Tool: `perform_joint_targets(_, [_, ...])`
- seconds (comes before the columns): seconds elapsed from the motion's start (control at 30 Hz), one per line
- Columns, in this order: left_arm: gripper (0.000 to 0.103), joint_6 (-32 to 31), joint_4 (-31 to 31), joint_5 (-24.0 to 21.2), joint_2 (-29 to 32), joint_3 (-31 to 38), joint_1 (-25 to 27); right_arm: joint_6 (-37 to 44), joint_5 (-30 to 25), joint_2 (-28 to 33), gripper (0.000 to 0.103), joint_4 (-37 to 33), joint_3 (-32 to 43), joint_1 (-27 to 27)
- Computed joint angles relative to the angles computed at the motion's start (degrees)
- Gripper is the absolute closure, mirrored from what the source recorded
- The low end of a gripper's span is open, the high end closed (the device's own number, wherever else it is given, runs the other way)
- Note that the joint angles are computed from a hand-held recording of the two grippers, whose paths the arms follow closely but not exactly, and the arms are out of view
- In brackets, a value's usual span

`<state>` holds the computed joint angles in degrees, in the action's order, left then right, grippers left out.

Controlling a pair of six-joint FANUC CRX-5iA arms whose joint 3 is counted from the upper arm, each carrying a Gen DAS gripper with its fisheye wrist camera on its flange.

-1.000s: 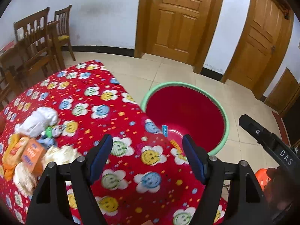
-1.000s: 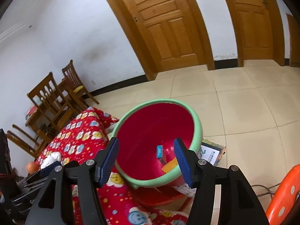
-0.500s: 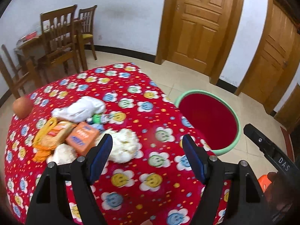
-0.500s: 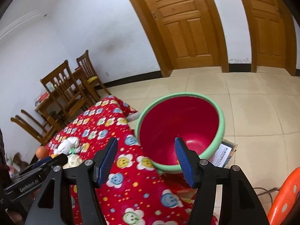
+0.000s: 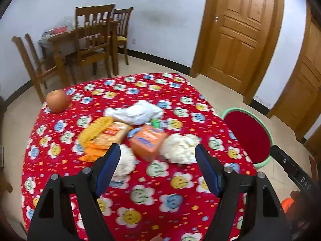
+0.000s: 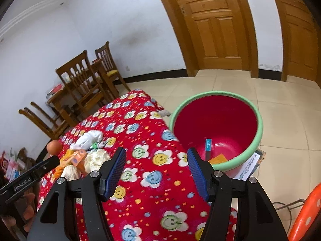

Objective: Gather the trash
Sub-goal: 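Move both grippers back over the table toward the crumpled tissues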

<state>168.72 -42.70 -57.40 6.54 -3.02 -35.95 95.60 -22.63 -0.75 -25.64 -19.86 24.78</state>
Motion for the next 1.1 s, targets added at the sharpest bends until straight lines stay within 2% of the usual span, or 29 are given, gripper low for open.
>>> perform_joint_targets(0.53, [0.027,8.74,-2.43,-8.4,-6.99,-8.54,0.2,-0.03,-1.92,1.12,0.038,1.47,-0.06,5.38])
perform_joint_targets(0.7, [0.027,9.28,-0.62,-6.42,-7.98,-11.2,2.37,-0.79,-2.24,2.12,0.038,2.7,0.17,6.84])
perform_joint_targets(1.1, [0.027,4.29,4.43,4.7,-5.48,-12.69,6.64,-3.33,-2.52,4.38,0.038,6.13,0.71,8.97])
